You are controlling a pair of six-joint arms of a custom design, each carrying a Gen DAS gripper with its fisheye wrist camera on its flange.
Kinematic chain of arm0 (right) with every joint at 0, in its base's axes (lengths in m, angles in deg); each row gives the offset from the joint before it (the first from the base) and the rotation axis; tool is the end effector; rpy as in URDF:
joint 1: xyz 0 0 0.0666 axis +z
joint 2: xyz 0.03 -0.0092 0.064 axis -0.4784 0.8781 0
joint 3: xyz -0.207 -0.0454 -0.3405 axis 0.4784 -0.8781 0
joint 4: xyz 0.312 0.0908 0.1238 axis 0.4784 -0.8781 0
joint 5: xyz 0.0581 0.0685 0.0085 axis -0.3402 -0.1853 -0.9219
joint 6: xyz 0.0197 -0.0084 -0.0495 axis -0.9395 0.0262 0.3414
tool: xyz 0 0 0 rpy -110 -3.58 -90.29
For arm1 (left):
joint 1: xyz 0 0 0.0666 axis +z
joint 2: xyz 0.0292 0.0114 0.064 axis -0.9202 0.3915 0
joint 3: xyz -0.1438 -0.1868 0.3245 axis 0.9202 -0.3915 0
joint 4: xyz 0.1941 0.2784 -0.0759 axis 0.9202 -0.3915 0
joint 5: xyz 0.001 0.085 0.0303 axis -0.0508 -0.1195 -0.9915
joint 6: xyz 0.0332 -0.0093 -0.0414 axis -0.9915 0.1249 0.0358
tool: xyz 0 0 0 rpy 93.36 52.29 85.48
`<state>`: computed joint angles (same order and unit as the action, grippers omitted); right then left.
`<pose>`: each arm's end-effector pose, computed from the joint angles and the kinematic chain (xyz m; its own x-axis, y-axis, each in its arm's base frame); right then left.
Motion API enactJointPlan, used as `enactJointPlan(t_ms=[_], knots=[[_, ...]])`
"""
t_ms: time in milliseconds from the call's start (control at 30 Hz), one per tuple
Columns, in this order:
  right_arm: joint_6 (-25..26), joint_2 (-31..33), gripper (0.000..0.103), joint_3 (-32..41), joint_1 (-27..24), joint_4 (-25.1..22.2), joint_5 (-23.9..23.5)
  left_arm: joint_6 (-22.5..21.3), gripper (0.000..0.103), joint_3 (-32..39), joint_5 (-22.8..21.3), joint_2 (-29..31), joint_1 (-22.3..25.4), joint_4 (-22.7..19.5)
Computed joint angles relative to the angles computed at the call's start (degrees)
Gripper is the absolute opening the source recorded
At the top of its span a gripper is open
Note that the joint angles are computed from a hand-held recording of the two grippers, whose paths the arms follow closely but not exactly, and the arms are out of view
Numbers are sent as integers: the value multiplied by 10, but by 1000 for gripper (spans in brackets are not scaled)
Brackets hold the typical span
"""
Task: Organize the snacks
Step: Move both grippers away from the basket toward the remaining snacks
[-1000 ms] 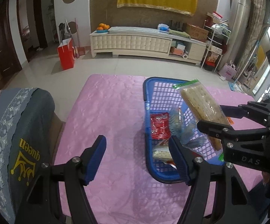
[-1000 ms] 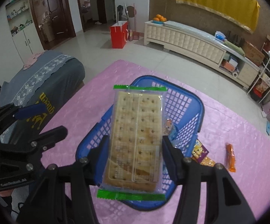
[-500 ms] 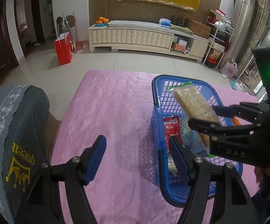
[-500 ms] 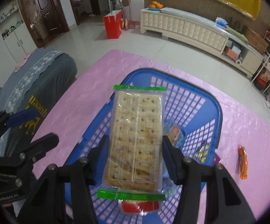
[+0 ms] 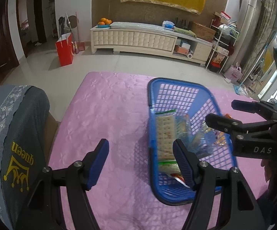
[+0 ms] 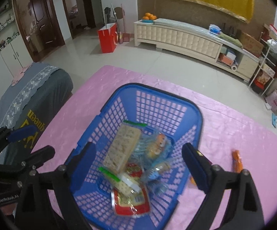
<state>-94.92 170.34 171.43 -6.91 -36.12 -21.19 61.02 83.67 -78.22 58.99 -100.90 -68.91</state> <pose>0.5022 0.1944 0.5376 -0.8338 -0.1031 -0.5424 -0.1310 0.9913 0.0129 0.4854 -0.3242 0.4770 -0.7699 0.1832 -0.6113 0.3171 0.9411 -0.1174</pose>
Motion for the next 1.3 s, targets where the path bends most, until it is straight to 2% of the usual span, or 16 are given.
enactJointPlan(t_ms=[267, 500, 600, 667, 933, 1067, 1200, 1300], knots=[[1, -59, 93, -44, -11, 2, 12, -8, 67, 34, -20, -1, -43, -12], [-3, -111, 93, -92, -35, 14, 19, -16, 67, 104, -31, 31, -79, -40], [-2, -133, 93, -116, -50, 20, 21, -15, 77, 129, -34, 45, -94, -46], [0, -149, 93, -132, -63, 24, 17, -14, 78, 144, -39, 55, -105, -48], [20, -199, 93, -199, -116, 44, -3, -9, 78, 274, -52, 138, -150, -116], [39, -212, 93, -224, -154, 47, -29, -3, 78, 338, -59, 180, -168, -149], [77, -221, 93, -247, -188, 53, -58, 15, 78, 445, -62, 243, -181, -203], [112, -228, 93, -266, -205, 65, -81, 38, 78, 456, -68, 256, -187, -207]])
